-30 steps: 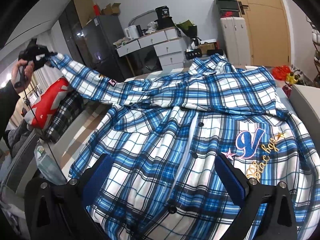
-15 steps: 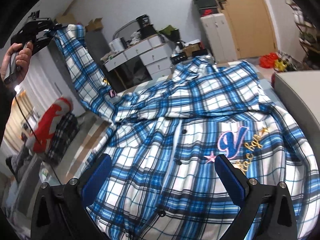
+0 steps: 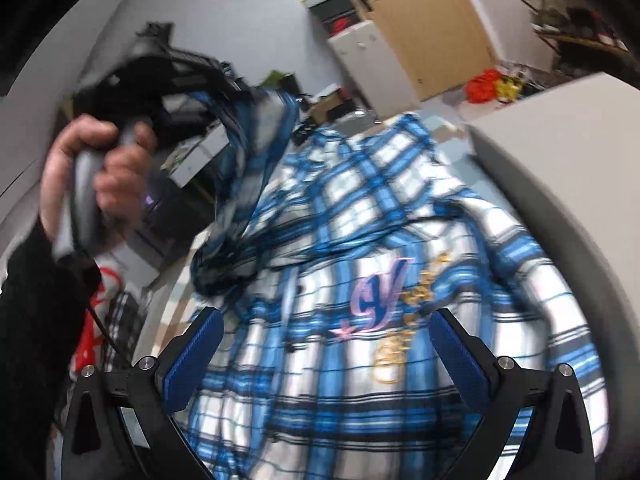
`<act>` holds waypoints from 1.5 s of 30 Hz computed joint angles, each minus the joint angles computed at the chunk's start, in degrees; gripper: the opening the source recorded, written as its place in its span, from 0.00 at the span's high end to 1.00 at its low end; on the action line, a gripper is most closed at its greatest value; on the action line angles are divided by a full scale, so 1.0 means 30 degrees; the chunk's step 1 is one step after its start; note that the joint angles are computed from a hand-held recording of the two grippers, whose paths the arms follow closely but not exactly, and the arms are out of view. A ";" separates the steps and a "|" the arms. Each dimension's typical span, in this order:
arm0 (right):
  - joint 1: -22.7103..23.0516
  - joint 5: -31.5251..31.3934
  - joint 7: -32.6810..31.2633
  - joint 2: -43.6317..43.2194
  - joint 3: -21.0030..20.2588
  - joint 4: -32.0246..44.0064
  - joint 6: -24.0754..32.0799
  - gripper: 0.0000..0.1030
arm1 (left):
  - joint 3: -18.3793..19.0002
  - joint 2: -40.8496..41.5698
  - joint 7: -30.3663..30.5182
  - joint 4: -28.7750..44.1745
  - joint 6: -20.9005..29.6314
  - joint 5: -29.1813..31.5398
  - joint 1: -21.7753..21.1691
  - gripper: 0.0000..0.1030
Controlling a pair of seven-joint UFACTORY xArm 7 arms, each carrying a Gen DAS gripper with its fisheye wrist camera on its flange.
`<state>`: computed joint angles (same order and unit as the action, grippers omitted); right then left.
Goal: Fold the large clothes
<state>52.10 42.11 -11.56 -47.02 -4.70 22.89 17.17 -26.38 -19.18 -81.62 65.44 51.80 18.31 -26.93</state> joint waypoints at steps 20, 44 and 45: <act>-0.2522 0.1130 -0.0255 0.0878 -0.0275 0.0090 0.1274 0.00 | 0.2254 0.3860 0.2507 0.0553 -0.4561 -0.3002 -0.2809 0.43; -0.7054 -0.8075 -0.0477 1.3231 0.3902 1.2776 0.4936 0.02 | 0.1178 -1.2550 0.1635 -1.3221 -0.2140 -0.8794 -0.2023 0.34; -0.7279 -0.9178 -0.0461 1.4097 0.4407 1.3637 0.4986 0.02 | 0.0994 -1.2585 0.1540 -1.3510 -0.2621 -0.8803 -0.1985 0.34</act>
